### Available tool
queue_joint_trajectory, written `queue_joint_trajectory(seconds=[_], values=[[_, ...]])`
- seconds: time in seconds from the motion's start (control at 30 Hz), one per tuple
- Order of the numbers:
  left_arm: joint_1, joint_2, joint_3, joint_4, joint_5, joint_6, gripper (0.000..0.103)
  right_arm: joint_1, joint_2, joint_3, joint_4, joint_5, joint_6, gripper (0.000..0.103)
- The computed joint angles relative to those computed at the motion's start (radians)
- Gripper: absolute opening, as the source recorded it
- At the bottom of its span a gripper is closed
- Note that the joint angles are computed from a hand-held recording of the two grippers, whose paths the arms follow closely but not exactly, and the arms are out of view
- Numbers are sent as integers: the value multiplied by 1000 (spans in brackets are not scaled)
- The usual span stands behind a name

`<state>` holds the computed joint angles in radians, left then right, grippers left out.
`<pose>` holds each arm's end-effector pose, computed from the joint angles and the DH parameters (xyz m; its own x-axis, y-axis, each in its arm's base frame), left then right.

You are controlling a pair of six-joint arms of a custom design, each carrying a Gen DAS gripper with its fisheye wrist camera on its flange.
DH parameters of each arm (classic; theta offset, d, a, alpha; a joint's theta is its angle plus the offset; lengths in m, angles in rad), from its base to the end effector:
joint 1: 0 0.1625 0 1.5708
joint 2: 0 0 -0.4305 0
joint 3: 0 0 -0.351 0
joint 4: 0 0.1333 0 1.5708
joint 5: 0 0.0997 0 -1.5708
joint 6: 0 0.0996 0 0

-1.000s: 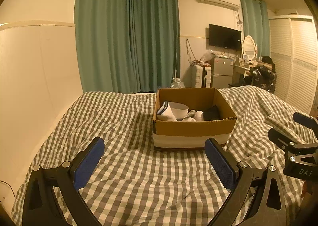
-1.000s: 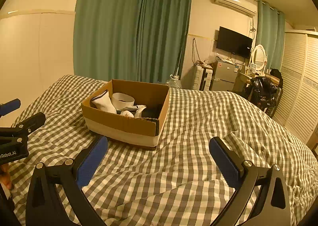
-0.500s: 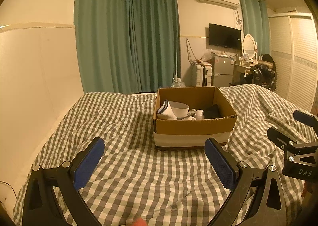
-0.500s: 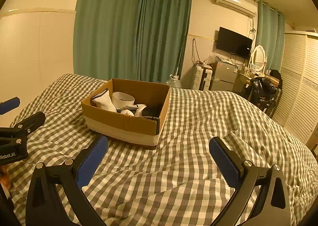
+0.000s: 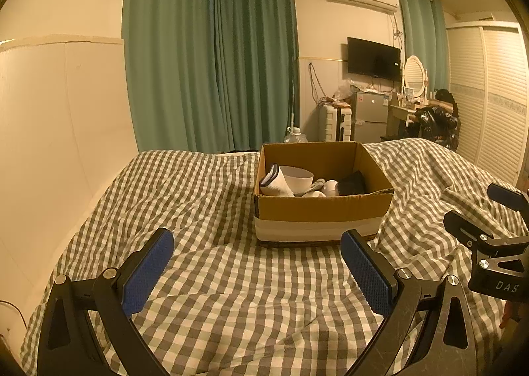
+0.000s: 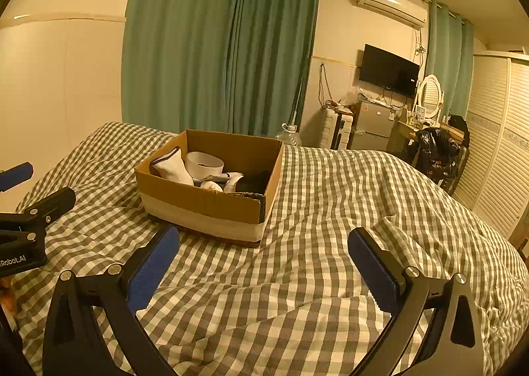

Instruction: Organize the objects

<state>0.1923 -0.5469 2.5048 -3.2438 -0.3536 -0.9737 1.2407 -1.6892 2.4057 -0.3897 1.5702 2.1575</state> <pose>-0.2719 -0.2839 0.0002 -0.6707 0.0678 -0.7386 0.6889 0.4259 -0.5865 0.0366 -0.3045 0.2331 -0.6105 -0.0737 0.7886 -0.7304 0.4376 -0.5245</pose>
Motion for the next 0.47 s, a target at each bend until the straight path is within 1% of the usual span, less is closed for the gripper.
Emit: queue_joint_trajectory(seconds=[0.17, 0.47], values=[[3, -10, -1, 33, -2, -19, 103, 1, 7, 0, -4, 5, -3, 102], [0, -8, 4, 36, 2, -32, 103, 3, 9, 3, -10, 11, -5, 102]])
